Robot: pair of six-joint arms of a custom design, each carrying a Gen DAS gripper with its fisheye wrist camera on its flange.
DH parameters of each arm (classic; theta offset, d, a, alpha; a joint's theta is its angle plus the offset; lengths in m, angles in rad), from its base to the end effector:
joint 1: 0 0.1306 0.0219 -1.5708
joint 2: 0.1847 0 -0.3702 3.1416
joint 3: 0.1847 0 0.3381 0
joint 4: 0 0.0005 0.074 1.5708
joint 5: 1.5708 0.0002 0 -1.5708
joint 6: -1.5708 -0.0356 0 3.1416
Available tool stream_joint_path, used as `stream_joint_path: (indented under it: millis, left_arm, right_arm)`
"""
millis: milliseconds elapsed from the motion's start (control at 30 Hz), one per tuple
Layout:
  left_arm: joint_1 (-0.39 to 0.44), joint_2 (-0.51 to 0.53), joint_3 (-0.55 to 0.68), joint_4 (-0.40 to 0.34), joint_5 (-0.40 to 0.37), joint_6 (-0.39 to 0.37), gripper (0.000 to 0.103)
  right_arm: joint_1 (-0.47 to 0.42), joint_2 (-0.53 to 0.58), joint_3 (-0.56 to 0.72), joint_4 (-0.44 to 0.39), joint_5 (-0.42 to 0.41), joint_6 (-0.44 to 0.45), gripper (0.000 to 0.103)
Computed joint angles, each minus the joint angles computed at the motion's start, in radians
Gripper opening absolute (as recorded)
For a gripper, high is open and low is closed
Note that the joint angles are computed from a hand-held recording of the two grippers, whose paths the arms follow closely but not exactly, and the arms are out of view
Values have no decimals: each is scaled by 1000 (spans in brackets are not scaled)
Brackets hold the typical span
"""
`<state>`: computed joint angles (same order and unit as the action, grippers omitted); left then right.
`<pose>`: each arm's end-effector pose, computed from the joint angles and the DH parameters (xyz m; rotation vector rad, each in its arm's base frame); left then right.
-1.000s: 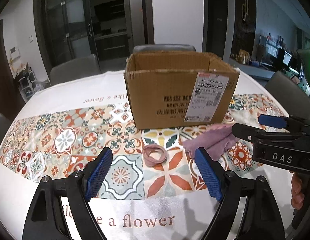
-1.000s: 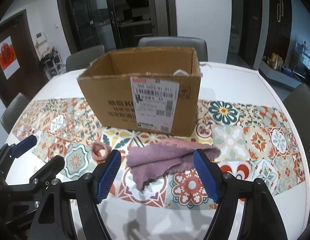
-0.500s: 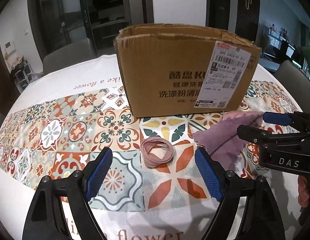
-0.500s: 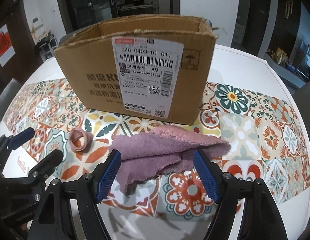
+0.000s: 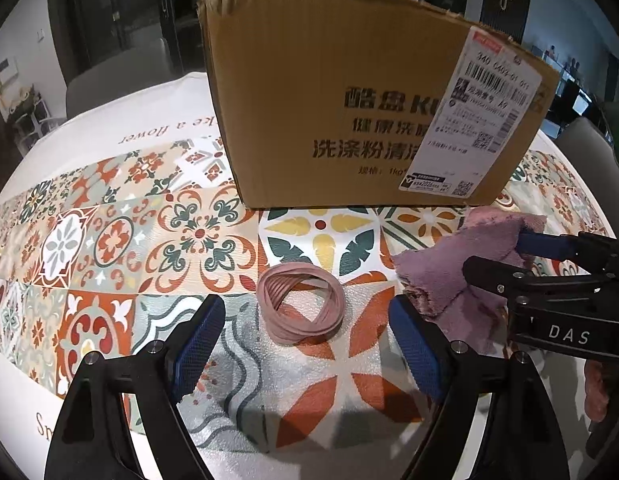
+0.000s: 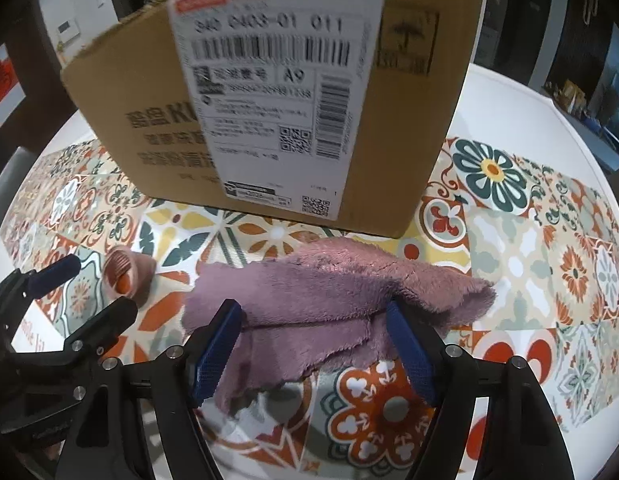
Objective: Organize soft objects
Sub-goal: 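Grasp the mauve towel with the right tool while the left tool grasps the pink hair tie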
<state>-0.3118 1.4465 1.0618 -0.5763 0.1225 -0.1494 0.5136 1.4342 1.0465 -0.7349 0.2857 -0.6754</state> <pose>0.3983 -0.1335 0.2835 0.6271 2.4567 -0.2197 0.3530 0.1871 0.2750 0.2967 2.5986 0.0222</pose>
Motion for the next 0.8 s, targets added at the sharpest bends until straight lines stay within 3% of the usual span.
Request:
stream_joint_path:
  millis: [133, 400, 667, 733, 800]
  left_arm:
    - [-4, 23, 5, 6, -5, 5, 83]
    - [-13, 52, 13, 24, -18, 5, 69]
    - [-15, 66, 17, 28, -33, 23, 38]
    - [-12, 69, 20, 24, -26, 26, 33]
    - [-11, 73, 25, 21, -21, 27, 28]
  right_arm:
    - [-13, 16, -3, 10, -18, -2, 75]
    - [-7, 32, -9, 34, -8, 3, 76]
    - [2, 32, -12, 28, 11, -5, 74]
    - [8, 37, -7, 26, 12, -16, 70]
    - [16, 41, -1, 23, 16, -20, 59]
